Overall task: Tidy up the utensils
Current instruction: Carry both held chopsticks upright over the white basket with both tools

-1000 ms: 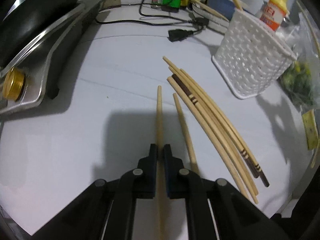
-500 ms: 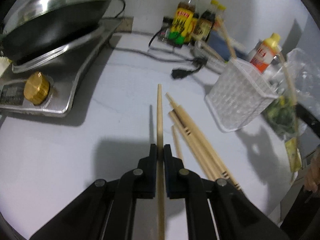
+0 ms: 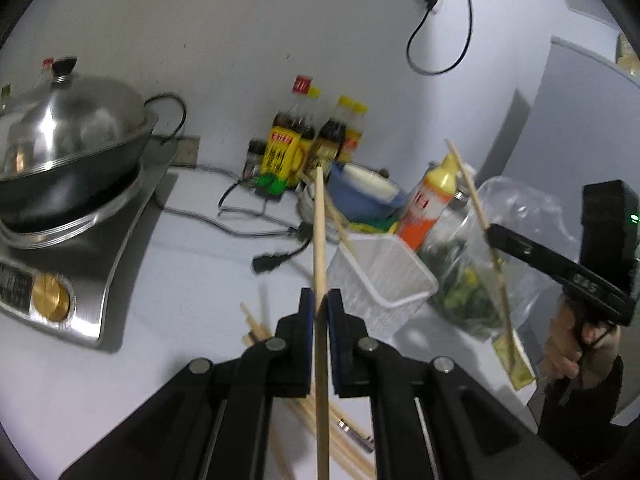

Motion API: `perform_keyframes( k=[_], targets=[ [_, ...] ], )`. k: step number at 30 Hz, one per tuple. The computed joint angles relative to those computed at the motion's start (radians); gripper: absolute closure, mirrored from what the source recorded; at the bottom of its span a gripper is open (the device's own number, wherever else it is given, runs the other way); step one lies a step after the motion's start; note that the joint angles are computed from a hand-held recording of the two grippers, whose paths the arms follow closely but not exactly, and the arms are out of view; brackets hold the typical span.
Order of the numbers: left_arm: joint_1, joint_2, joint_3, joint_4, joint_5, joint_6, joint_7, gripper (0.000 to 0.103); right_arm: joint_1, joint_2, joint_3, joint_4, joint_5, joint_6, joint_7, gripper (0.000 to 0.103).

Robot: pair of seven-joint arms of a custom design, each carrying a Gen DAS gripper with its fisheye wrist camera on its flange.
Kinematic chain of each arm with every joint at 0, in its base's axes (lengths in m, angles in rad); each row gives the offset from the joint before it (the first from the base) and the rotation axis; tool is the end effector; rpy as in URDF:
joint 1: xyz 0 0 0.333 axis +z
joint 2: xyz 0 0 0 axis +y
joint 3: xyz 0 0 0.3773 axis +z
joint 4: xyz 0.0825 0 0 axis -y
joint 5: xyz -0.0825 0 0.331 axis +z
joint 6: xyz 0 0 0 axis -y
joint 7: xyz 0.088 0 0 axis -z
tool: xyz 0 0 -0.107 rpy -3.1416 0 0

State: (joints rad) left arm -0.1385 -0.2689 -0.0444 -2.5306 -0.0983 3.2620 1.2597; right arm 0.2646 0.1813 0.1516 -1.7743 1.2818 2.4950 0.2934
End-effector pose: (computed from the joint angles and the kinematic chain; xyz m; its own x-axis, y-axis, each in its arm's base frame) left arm 0.4186 -0.0698 0.5872 0.0542 -0.9467 0.3176 -0.5542 -0.2931 -0.7791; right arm 0.5685 0.2359 0.5920 0.7940 -0.5328 -0.2927 -0.4728 -0.2387 -0.8482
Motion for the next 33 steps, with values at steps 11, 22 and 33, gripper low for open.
perform_keyframes(
  k=[11,22,33],
  targets=[
    [-0.037,0.021,0.077,0.000,0.034,0.127,-0.038,0.097,0.045,0.152,0.048,0.204,-0.173,0.211,0.175,0.097],
    [0.046,0.031,0.045,0.000,0.102,0.154,-0.031,0.097,0.026,0.300,0.164,0.368,-0.333,0.371,0.282,0.097],
    [0.046,0.042,0.063,-0.007,0.131,0.186,-0.066,0.097,-0.032,0.393,0.335,0.360,-0.434,0.602,0.252,0.097]
  ],
)
